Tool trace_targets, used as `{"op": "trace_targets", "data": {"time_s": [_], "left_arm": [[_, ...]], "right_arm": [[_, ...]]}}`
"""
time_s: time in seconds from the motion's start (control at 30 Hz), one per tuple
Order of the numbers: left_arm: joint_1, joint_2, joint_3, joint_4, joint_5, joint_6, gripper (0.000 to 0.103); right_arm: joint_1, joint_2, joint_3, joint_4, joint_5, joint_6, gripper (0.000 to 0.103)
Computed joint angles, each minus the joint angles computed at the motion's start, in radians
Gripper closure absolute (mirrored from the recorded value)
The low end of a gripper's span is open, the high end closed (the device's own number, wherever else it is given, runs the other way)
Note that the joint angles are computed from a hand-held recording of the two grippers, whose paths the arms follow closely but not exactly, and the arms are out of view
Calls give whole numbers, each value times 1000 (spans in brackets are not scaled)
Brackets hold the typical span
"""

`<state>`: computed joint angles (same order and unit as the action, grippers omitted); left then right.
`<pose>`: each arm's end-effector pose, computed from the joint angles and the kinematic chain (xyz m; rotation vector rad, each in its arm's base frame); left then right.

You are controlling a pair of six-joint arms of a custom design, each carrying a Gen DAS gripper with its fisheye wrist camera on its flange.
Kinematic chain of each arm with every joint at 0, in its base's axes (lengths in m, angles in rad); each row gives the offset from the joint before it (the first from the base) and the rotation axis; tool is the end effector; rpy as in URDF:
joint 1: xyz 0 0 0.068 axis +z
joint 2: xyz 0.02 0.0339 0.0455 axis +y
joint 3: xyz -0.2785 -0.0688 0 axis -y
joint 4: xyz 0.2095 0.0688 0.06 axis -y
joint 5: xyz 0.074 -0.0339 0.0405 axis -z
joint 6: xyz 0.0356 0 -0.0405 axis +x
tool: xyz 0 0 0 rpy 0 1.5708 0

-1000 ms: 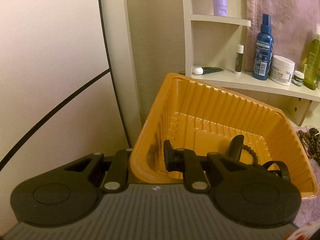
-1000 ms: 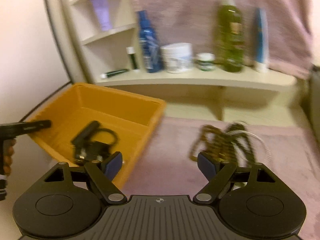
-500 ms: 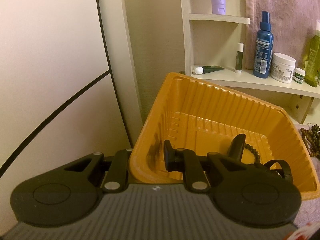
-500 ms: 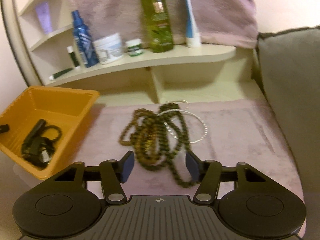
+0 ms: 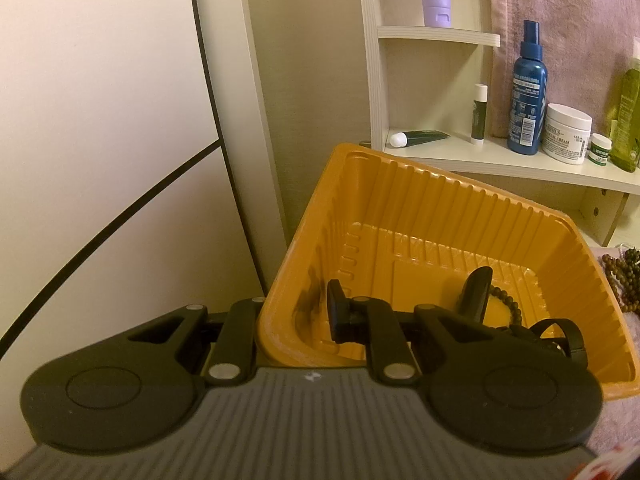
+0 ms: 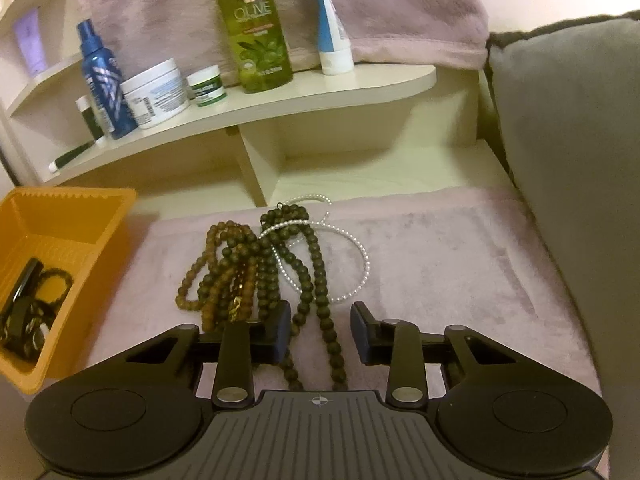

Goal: Organize jewelry
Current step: 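Move the right gripper to the bead necklaces and pinch one strand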

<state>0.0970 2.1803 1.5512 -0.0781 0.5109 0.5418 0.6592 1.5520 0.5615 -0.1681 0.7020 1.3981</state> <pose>0.4635 0.0276 0.1988 0.7321 2.0555 -0.2237 0.1883 0.1168 0.1569 1.0116 2.1164 -0.0230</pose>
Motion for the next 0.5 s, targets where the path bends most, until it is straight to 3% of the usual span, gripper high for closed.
{"op": "trace_targets", "data": {"time_s": [0.2, 0.3, 0.37, 0.43, 0.5], "left_arm": [[0, 0, 1, -1, -1, -1, 88], [-2, 3, 1, 1, -4, -4, 88], [-2, 3, 0, 4, -5, -7, 88], [-2, 2, -3, 7, -4, -7, 88], [-2, 3, -2, 5, -4, -7, 88]], "right_arm": [[-29, 87, 87, -51, -3, -38, 71], [-18, 174, 197, -175, 12, -85, 72], [-9, 207, 233, -216, 27, -63, 75], [-8, 216, 248, -241, 26, -46, 89], [-6, 219, 261, -257, 22, -52, 89]]}}
